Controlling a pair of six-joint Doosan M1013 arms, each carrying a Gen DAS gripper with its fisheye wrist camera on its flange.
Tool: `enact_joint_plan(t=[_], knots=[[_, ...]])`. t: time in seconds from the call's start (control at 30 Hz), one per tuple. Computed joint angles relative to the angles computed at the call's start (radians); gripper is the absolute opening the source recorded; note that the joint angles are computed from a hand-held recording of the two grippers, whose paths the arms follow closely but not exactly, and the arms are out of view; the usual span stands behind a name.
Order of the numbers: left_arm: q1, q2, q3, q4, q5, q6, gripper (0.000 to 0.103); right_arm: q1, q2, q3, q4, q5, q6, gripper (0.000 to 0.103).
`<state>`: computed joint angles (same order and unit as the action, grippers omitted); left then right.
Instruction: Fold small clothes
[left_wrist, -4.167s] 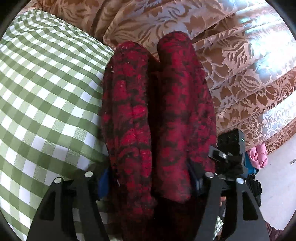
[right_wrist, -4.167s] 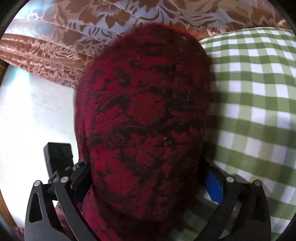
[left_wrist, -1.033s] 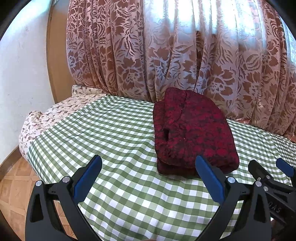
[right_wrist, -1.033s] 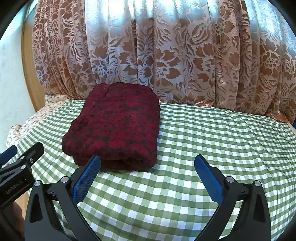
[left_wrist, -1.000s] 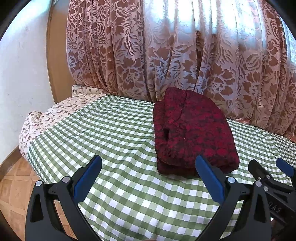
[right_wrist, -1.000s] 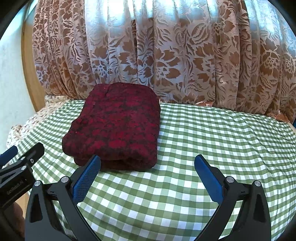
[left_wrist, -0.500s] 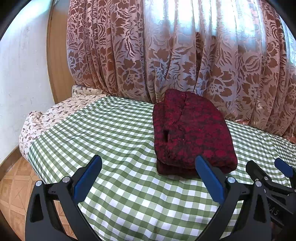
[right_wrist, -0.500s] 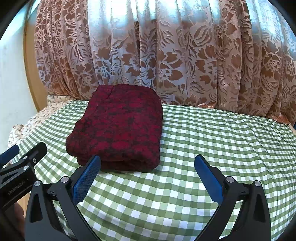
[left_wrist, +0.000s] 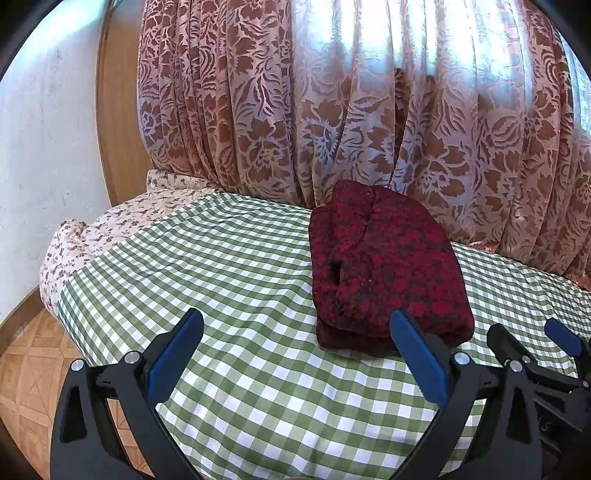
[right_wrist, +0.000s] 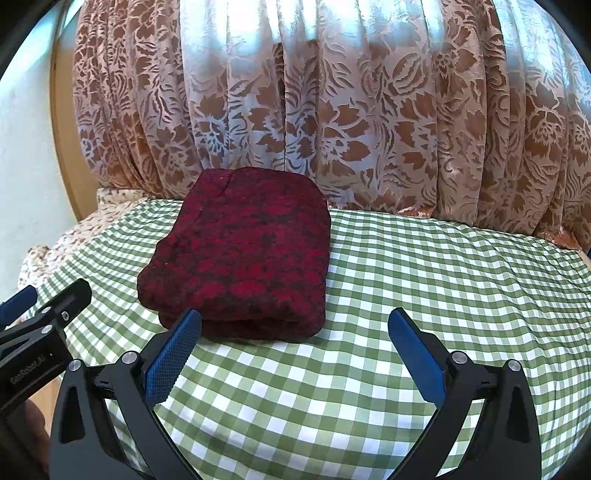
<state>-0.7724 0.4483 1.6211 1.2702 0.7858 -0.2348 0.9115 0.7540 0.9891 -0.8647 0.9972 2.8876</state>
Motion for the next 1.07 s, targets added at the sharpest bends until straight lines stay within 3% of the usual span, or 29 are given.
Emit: enact_joint_plan(t=[0.7,1.07], knots=[[0.024,0.014,-0.011,-0.072,-0.05,0.058,0.1,-0.008,0.012,-0.008,0.041,-0.005,-0.025,0.1],[0.016,0.02,-0.013,-0.07,-0.025,0.043,0.101,-0.007,0.009,-0.003,0.032,-0.005,0.003,0.1]])
